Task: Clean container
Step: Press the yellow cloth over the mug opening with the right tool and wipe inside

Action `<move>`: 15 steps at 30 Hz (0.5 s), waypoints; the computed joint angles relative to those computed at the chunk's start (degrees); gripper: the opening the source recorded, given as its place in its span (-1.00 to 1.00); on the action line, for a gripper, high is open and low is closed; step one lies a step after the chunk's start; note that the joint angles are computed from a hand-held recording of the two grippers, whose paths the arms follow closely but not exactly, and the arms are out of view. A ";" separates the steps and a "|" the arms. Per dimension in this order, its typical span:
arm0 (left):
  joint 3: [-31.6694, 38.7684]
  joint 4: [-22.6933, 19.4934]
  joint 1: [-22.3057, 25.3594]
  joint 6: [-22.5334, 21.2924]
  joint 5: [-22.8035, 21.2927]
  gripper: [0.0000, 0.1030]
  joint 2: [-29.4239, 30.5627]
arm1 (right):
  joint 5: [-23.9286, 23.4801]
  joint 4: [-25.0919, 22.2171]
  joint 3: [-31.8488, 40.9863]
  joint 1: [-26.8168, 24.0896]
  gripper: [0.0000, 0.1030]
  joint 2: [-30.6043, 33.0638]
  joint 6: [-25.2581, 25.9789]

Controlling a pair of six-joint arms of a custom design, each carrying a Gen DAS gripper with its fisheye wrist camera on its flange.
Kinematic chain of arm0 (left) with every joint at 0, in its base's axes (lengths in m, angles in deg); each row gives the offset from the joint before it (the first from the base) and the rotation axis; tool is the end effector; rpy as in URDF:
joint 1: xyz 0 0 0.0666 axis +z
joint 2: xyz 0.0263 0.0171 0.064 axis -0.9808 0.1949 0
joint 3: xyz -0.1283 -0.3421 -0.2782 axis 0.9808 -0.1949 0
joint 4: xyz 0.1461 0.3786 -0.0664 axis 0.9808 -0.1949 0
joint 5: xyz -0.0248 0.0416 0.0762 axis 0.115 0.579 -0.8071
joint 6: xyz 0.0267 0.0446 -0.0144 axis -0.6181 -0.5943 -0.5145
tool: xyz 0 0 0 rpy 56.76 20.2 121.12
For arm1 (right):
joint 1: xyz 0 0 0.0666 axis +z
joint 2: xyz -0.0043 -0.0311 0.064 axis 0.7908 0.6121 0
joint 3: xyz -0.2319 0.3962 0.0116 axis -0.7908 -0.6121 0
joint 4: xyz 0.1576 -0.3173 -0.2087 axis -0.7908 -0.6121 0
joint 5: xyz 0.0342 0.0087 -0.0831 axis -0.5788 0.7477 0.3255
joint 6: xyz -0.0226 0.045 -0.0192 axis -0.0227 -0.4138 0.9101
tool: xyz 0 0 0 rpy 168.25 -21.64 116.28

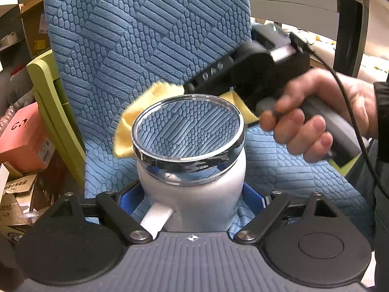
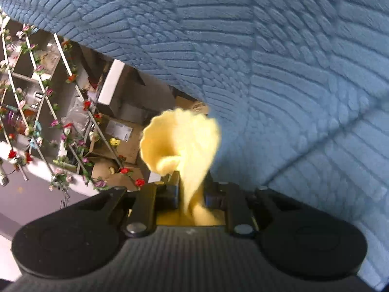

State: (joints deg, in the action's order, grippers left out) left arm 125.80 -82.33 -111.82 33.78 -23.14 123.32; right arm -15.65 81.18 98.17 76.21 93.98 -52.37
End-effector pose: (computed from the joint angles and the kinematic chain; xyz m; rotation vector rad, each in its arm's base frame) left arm 0.3905 -0.2593 0.4599 0.9634 2.1403 -0.3029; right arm 0.4701 0.2285 0.3592 0.3663 2.2302 1.4560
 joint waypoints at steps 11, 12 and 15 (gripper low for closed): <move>-0.92 1.88 -1.35 3.20 -3.07 0.74 -0.28 | 28.98 -17.32 2.43 6.94 -0.65 -8.80 8.97; -1.08 2.18 -1.49 3.58 -3.46 0.74 -0.34 | 32.16 -17.58 2.76 8.03 -0.65 -10.38 11.70; -1.62 3.19 -1.81 4.10 -4.46 0.73 -0.53 | 38.60 -14.91 2.51 11.37 -0.65 -14.14 16.36</move>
State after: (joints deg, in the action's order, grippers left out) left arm 124.18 -79.15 -113.63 37.89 -27.60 122.79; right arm 22.95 66.27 100.67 87.58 79.84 -36.01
